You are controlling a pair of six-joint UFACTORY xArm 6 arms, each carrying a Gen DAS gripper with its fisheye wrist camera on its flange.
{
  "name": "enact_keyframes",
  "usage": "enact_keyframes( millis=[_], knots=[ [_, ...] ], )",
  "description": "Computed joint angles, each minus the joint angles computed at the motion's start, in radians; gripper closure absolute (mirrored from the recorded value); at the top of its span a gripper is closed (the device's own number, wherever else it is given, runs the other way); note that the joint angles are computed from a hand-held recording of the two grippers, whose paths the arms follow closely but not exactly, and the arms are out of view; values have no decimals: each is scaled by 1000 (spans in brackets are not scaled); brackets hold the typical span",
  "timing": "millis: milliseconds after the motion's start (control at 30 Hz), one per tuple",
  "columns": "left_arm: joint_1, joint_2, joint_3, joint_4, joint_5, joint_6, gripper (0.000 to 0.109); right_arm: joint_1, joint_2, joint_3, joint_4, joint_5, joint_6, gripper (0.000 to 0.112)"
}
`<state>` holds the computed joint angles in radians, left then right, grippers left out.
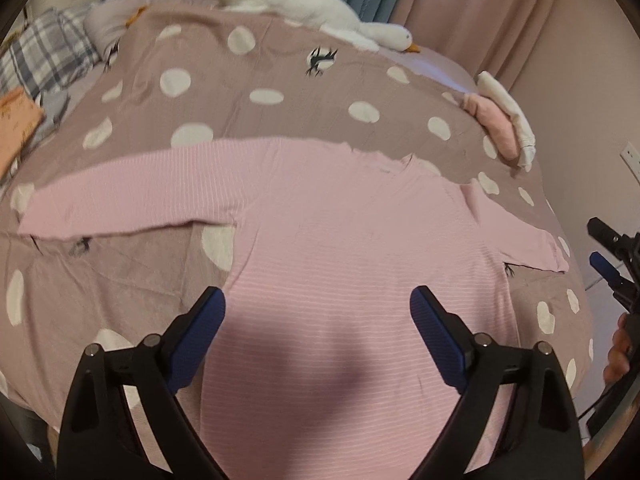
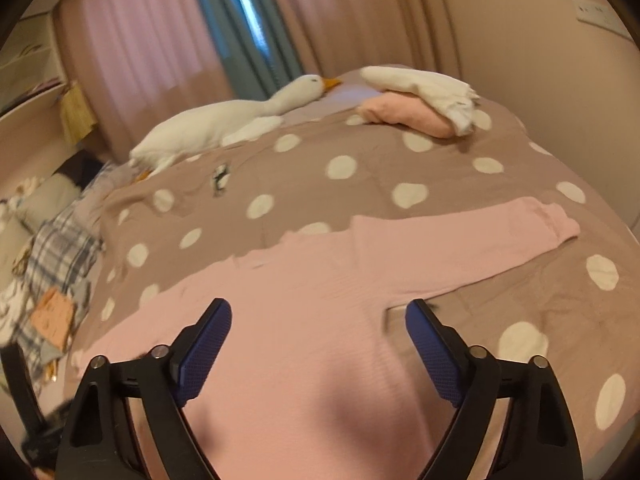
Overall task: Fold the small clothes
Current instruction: 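Move the right gripper to the pink sleeve cuff and close on it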
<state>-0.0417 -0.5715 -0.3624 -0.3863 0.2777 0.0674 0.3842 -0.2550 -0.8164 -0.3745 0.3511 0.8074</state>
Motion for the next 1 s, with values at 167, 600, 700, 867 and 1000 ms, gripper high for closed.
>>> enact_keyframes(
  millis=[167, 600, 700, 867, 1000],
  knots=[
    [-9, 51, -17, -45, 5, 25, 18, -78, 37, -23, 87, 16, -69, 31],
    [-69, 169, -55, -133, -63, 36, 21, -248, 114, 3, 149, 9, -39, 39],
    [-71, 184, -52, -97, -86, 4, 21, -282, 128, -2, 94, 26, 16, 40],
    [-72, 225, -72, -115, -86, 13, 21, -340, 156, -16, 66, 16, 44, 40],
    [-65, 244, -79, -57, -66, -36, 21, -371, 190, -44, 29, 27, 79, 40]
  ],
)
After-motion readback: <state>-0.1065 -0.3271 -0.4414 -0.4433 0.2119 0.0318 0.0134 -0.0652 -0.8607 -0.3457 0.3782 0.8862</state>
